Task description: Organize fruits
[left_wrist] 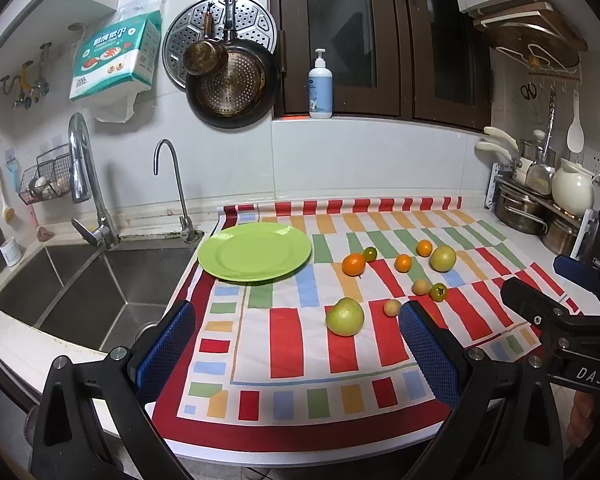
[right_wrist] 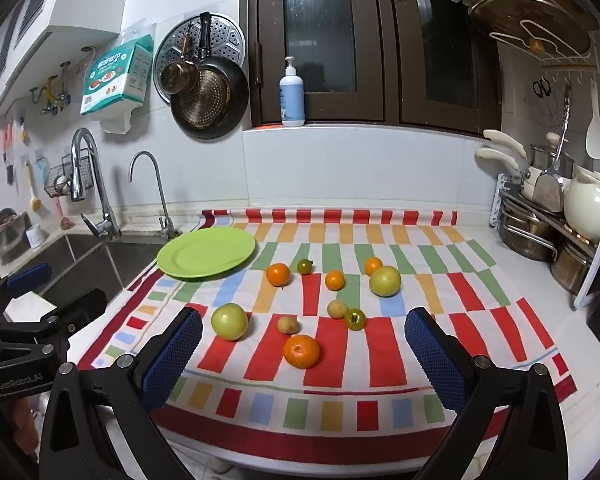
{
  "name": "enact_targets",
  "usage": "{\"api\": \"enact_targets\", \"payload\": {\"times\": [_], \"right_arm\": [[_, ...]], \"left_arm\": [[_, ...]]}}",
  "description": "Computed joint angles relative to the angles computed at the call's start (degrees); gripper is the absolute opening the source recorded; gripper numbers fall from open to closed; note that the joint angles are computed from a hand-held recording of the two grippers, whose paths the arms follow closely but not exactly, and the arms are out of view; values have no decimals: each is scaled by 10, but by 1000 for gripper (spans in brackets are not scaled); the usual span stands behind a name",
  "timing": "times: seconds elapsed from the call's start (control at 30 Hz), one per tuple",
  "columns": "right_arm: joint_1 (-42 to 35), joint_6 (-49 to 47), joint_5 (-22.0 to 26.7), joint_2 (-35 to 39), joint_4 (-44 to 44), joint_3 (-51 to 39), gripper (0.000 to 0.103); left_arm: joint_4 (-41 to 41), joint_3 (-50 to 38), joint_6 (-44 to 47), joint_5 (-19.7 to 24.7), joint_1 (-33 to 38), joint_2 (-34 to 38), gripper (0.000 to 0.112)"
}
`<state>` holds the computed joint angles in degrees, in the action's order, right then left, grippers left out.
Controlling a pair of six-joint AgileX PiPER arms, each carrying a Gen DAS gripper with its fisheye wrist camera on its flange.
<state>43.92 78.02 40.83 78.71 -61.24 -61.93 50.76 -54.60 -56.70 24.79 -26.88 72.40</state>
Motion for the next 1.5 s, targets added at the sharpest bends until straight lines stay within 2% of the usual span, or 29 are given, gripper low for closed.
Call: {"api": "enact_targets", "payload": {"times": [0.43,1.13,1.37,1.5], "right_arm": [[-4,-15,-3,-1,13,-4,102],[-13,-37,-8,4,33,-13,102],[-21,-41,-16,24,39,-17,102],[-32,-48,-26,45,59,-22,102]], "left_arm": [[-18,-8,22,1,2,-2,103],[-62,-11,71,-23,17,8,103],[-140,-20,174,-57,42,38,103],[-239,-33,310,-90,66,72,101]]}}
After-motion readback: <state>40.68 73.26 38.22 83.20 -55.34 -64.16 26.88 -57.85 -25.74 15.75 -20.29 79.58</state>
